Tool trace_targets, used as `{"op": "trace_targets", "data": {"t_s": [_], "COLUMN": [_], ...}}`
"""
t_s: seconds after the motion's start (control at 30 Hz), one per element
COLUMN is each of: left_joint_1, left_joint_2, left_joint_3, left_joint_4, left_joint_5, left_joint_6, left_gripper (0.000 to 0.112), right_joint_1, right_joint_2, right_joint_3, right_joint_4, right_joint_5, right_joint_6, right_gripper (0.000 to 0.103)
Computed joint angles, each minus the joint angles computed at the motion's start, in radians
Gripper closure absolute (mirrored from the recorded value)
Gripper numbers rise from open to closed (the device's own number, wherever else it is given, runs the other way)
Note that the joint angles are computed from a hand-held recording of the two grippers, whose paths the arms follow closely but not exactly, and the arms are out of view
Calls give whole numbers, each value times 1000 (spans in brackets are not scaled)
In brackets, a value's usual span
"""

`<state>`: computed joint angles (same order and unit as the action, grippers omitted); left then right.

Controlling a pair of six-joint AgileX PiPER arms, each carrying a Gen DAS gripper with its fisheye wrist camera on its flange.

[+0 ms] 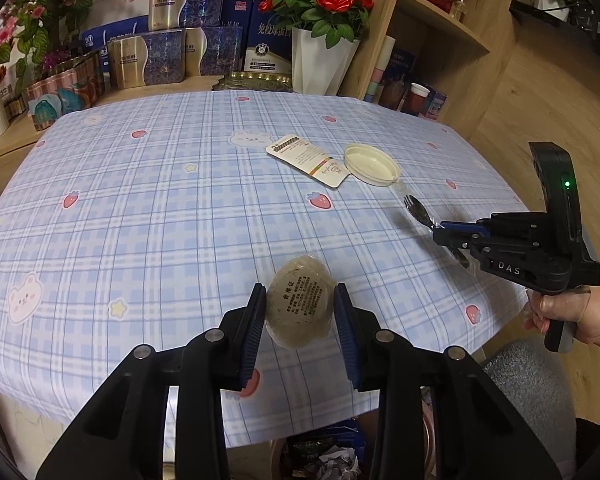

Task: Collect trash
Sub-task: 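Carry the white packet over the bin and open the left gripper while the right carries the fork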

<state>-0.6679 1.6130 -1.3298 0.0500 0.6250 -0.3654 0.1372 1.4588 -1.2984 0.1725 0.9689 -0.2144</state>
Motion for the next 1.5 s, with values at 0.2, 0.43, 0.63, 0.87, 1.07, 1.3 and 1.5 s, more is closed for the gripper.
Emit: {"op": "trace_targets", "data": {"t_s": [0.2,0.43,0.63,0.87,1.07,1.3,1.5], "left_joint_1": [-22,-45,-74,-168,-238,-305,-301], "left_joint_2": [-41,-98,-133,-188,-239,-238,-103], "left_joint_3": [38,76,108,146,216,359,423], "left_joint_4": [15,33,44,94,110,2,-256], "left_joint_5": [-18,-21,-26,-34,-44,-92,-147], "left_joint_6": [-39,-66,-100,-172,-231,-226,-54], "left_gripper": [80,84,86,92,93,93,93], "right_joint_1": [17,32,36,15,31,86,114], "right_joint_2": [-47,-104,-176,-278,-351,-425,-454], "right_joint_3": [30,59,100,149,176,244,315], "right_joint_4": [-5,8,21,67,86,83,78], "right_joint_5": [5,19,35,70,96,102,85], "right_joint_6": [20,19,12,-3,9,56,99], "right_gripper": [89,89,89,89,89,89,89]}}
